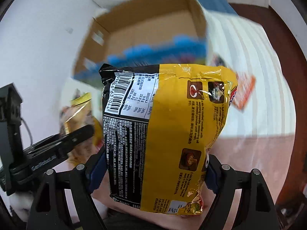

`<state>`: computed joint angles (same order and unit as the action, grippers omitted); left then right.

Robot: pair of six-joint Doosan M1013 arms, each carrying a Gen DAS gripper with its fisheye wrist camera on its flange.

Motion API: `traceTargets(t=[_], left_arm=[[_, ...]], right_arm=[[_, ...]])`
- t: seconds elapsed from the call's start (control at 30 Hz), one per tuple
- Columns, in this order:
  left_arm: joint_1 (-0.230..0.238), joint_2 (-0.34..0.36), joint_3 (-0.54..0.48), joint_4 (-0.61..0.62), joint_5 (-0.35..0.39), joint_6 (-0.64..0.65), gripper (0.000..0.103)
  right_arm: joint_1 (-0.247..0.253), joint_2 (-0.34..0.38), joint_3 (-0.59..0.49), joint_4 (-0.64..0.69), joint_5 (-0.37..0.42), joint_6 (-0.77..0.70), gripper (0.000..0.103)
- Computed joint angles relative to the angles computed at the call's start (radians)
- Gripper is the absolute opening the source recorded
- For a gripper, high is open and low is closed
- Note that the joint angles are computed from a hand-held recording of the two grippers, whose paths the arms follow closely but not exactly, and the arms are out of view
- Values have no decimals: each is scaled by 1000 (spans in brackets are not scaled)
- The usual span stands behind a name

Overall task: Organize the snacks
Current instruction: 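Carry both packets into the cardboard box and open both tools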

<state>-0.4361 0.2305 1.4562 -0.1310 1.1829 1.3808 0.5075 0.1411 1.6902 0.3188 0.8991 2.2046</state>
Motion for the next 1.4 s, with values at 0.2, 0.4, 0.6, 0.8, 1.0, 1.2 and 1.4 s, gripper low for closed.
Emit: traceTargets(t=[0.2,0.4,0.6,0.8,1.0,1.2,1.4], left_arm=[[22,121,-180,16,-10,38,44],[63,304,-429,-3,93,63,44],[85,471,-654,-26,245,94,44],[88,591,-815,-22,358,97,44],[79,662,-914,2,438,88,44],[83,663,-904,-5,410,92,85],[81,635,-861,12,388,93,87]], right_arm=[[-38,65,-141,-90,5,-25,86],[-79,195,-308,-173,78,-38,86],[-128,345,-477,-175,186,-73,86],[-154,468,-592,-174,275,-102,86],[-171,551,-660,-128,325,-126,86],[-169,566,-683,-153,353,-130,99],[-164,546,-670,-178,356,-120,99]])
